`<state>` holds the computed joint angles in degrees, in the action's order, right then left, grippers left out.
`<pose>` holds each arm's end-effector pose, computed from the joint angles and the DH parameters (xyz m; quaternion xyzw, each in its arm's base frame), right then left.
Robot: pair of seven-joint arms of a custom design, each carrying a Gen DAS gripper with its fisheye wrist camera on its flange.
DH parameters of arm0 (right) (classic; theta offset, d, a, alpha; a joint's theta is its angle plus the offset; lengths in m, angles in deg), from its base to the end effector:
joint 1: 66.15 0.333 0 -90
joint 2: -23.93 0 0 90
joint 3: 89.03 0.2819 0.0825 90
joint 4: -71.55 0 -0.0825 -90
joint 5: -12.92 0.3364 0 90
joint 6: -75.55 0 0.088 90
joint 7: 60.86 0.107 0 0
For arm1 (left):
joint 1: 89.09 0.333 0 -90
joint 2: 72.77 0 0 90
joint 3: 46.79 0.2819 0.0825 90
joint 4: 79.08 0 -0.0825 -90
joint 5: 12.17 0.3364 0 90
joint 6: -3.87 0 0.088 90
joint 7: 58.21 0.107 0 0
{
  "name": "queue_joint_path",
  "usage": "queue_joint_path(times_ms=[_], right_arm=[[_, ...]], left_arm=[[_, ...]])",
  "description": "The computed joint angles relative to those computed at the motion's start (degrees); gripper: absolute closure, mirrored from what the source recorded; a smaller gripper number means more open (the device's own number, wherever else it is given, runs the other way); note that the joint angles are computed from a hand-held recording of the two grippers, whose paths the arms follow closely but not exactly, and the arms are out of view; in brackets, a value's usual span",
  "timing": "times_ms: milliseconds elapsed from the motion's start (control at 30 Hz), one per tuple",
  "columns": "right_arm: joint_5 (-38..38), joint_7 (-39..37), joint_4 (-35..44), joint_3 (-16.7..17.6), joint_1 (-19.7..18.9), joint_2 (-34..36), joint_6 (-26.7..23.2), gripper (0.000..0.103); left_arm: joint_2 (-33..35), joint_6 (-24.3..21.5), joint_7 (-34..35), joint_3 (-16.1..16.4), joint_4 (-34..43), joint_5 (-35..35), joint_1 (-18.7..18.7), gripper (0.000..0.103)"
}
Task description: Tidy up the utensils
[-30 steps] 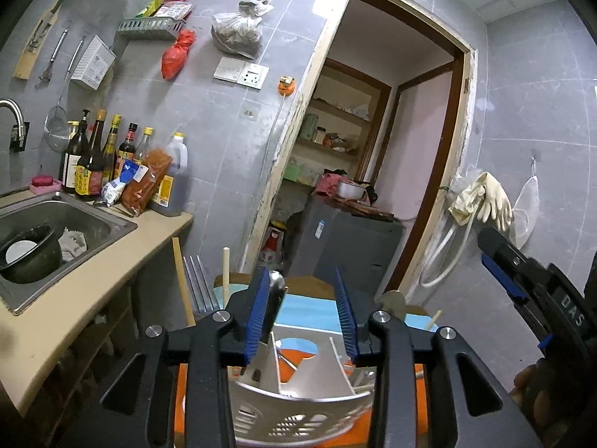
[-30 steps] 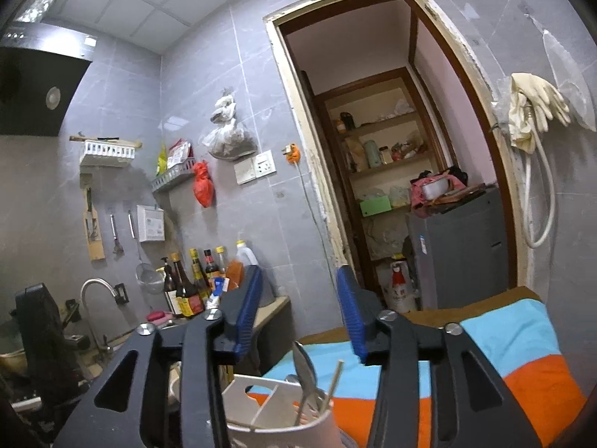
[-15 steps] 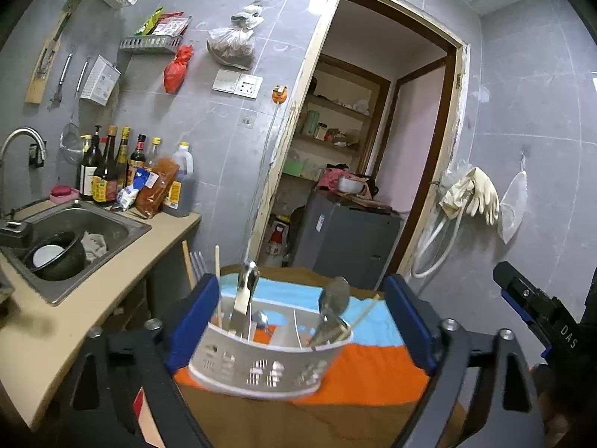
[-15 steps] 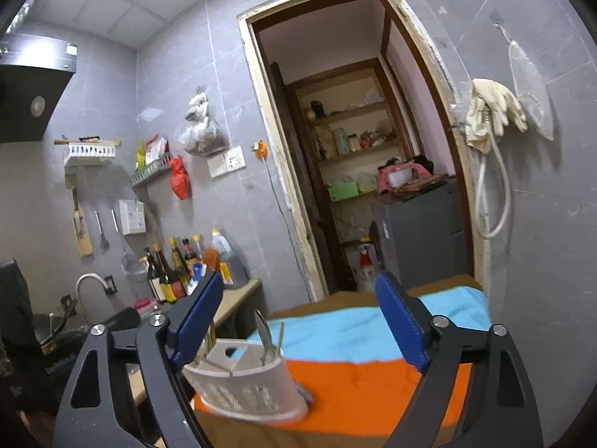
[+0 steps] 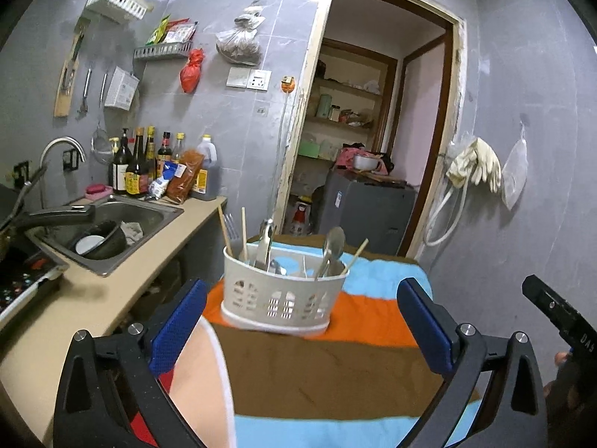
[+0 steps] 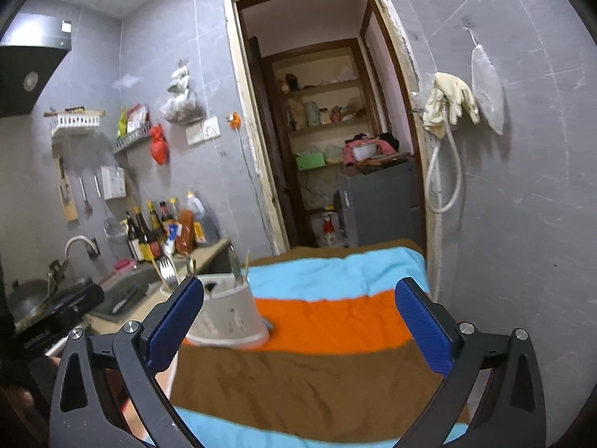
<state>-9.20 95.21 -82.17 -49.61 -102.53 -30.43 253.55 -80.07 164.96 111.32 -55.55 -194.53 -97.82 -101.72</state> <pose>0.3494 0.1075 0.5553 -0.3819 0.6973 -0.4641 0.3905 0.4968 -0.1466 0.5599 -0.4100 0.7033 -0.5495 0.1877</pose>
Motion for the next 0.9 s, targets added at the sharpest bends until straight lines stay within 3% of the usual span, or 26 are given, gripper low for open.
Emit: queue_joint_path(times_ms=[167,400,900], right_arm=[[-0.70,-0.88,-2.43,-2.43,7.37,-2.90,-7.21,0.000],[-3.99,2.42,-3.45,-4.09,13.94,-6.41,-14.61,0.000],[-11.55,8.14,-3.15,-8.53,18.67,-3.35,-18.31,0.000]], left_arm=[[-4.00,1.23,3.33,0.21,-5.39,-1.98,-0.58,0.003],[-7.83,-0.24,7.05,1.33,-9.82,-4.98,-0.79,0.003],[-8.29,0.29,6.75,1.04,-10.08,-5.05,-0.72,0.003]])
